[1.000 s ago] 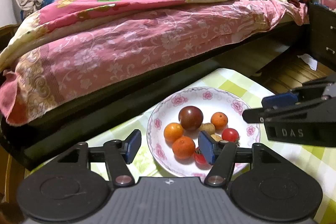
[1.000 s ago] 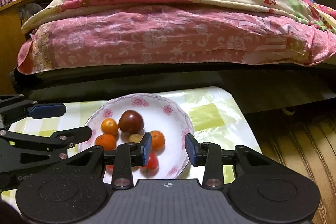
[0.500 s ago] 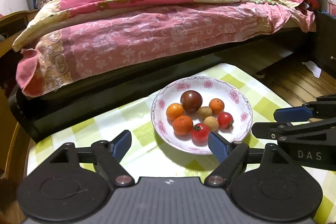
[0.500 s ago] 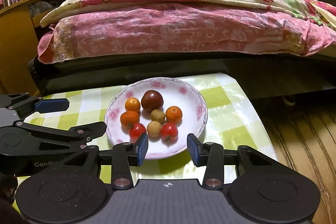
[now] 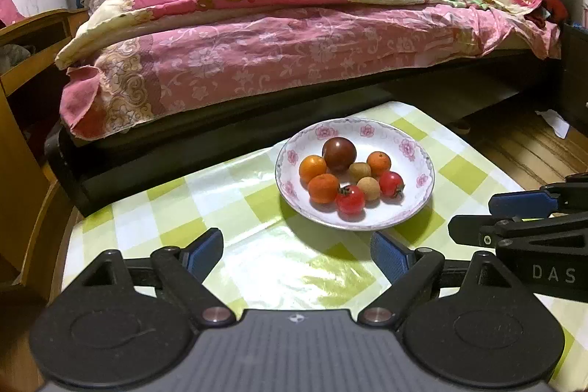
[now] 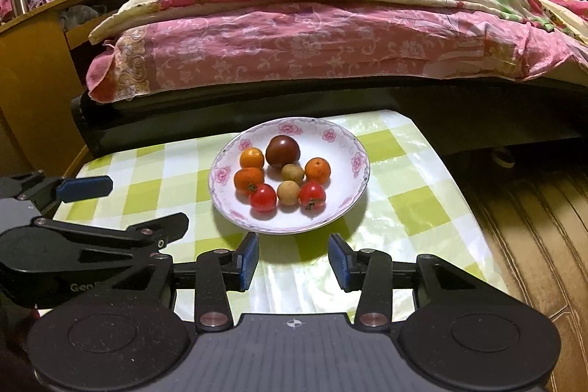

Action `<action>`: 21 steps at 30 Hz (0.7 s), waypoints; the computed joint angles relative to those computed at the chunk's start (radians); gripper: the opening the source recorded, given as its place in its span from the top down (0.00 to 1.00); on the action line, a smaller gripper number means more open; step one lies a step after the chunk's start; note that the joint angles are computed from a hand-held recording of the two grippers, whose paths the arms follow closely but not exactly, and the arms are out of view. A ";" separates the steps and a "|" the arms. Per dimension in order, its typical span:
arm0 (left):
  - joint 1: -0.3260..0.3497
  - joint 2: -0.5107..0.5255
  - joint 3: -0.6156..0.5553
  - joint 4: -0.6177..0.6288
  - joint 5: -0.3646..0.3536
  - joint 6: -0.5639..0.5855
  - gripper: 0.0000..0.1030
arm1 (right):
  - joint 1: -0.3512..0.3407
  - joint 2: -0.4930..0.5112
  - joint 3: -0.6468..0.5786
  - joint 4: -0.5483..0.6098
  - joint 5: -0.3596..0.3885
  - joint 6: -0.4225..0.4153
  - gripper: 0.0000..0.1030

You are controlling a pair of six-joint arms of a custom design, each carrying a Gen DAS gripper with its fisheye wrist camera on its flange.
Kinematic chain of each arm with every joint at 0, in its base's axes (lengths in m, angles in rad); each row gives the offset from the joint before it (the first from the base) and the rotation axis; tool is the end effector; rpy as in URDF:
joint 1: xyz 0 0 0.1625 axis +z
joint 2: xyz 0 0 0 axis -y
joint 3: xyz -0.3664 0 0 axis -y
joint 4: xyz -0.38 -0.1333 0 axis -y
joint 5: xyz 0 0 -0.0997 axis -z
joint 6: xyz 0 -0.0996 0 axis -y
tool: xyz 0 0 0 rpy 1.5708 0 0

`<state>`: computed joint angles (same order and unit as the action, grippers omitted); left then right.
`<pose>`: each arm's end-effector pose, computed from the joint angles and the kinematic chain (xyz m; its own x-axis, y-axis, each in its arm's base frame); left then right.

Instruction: Organize fruits

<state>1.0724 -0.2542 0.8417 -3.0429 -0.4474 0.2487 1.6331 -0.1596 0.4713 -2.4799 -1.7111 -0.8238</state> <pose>-0.1709 -0.7807 0.0938 -0.6169 -0.2564 -0.7441 0.4692 0.6393 -0.6093 0.1728 -0.8522 0.0787 -0.6370 -0.5940 0.4913 -0.7637 0.5730 -0.2973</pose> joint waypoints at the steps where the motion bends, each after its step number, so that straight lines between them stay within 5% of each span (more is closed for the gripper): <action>1: -0.003 -0.003 0.008 0.002 0.006 -0.006 0.09 | 0.000 -0.015 0.028 -0.013 0.000 -0.001 0.63; 21: -0.045 -0.077 0.200 -0.036 0.060 -0.098 0.08 | -0.012 -0.181 0.333 -0.143 -0.006 -0.003 0.62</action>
